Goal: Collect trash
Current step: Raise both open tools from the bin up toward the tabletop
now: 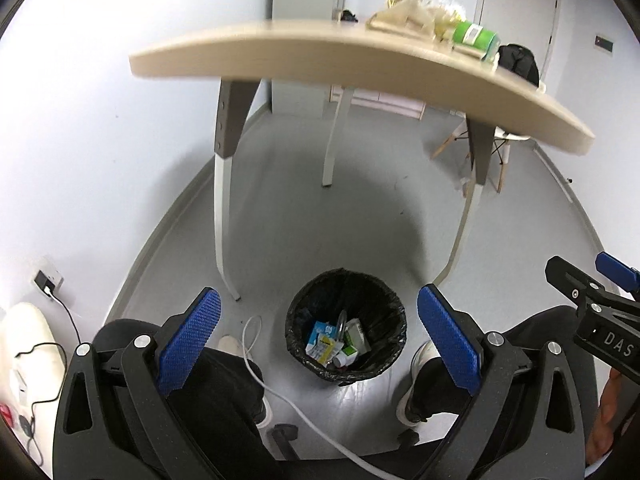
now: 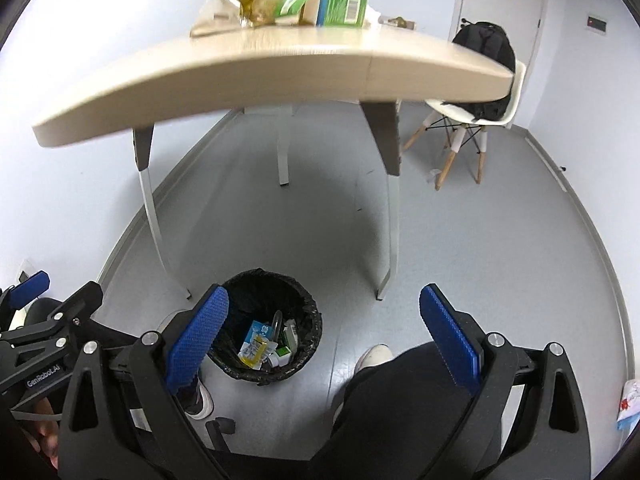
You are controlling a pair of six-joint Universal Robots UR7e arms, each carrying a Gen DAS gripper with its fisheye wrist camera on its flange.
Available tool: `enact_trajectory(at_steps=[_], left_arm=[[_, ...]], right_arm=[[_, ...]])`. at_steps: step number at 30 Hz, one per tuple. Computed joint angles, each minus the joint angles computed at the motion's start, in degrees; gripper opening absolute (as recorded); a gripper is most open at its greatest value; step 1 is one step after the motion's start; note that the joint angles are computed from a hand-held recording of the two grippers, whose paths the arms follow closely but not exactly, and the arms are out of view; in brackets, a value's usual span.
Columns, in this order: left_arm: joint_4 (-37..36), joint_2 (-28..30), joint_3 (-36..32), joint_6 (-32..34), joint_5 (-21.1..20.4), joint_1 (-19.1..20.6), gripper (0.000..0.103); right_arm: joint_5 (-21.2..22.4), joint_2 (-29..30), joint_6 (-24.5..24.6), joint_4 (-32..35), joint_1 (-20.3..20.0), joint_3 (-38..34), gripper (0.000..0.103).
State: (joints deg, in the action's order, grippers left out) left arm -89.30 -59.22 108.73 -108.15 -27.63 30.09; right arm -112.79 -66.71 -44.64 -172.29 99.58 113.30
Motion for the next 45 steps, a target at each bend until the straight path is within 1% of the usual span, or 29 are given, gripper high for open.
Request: enact_trajectory(at_steps=[8,15,18,20,24,31,35,38,45], left_arm=[[5.5,-0.2,-2.7,-2.3,0.2,-2.4,0.097],[14.2,-0.8,-6.7,-6.7,1.1,-3.7,0.097],[17.3,-0.8,-8.9,-7.8,1.7,-3.8,0.097],[18.0,-0.9,-10.0,-7.6,2.2,-3.8,0.097],[22.0,-0.1,-14.1,-8.0,3.5,-3.2,0.097],[22.8,1.7,-20.2,-3.4,5.5,-1.0,0.097],[20.8,2.7,-23.3,1.2,6.8,1.0,0.097],[21.0,3.8,-25.9,3.5,7.6,2.2,0.097],[15.8,6.7,-32.0,13.7,9.5,6.5,0.097]], right_arm=[[1.6,-4.8,1.3,2.1,1.2,0.6,0.092],[3.6,-7.4,2.4,3.2,2.7,-1.2,0.092],[3.9,-7.6,2.4,3.4,3.5,-2.3,0.092],[3.8,-7.4,2.5,3.7,4.0,-3.4,0.092],[3.7,-6.5,2.9,4.5,4.9,-5.8,0.092],[3.4,-4.3,3.7,5.9,5.9,-10.4,0.092],[2.8,-1.9,4.2,6.9,6.0,-14.0,0.092],[2.3,0.3,4.4,7.6,6.0,-16.9,0.092],[1.5,4.8,4.0,10.0,5.9,-23.1,0.092]])
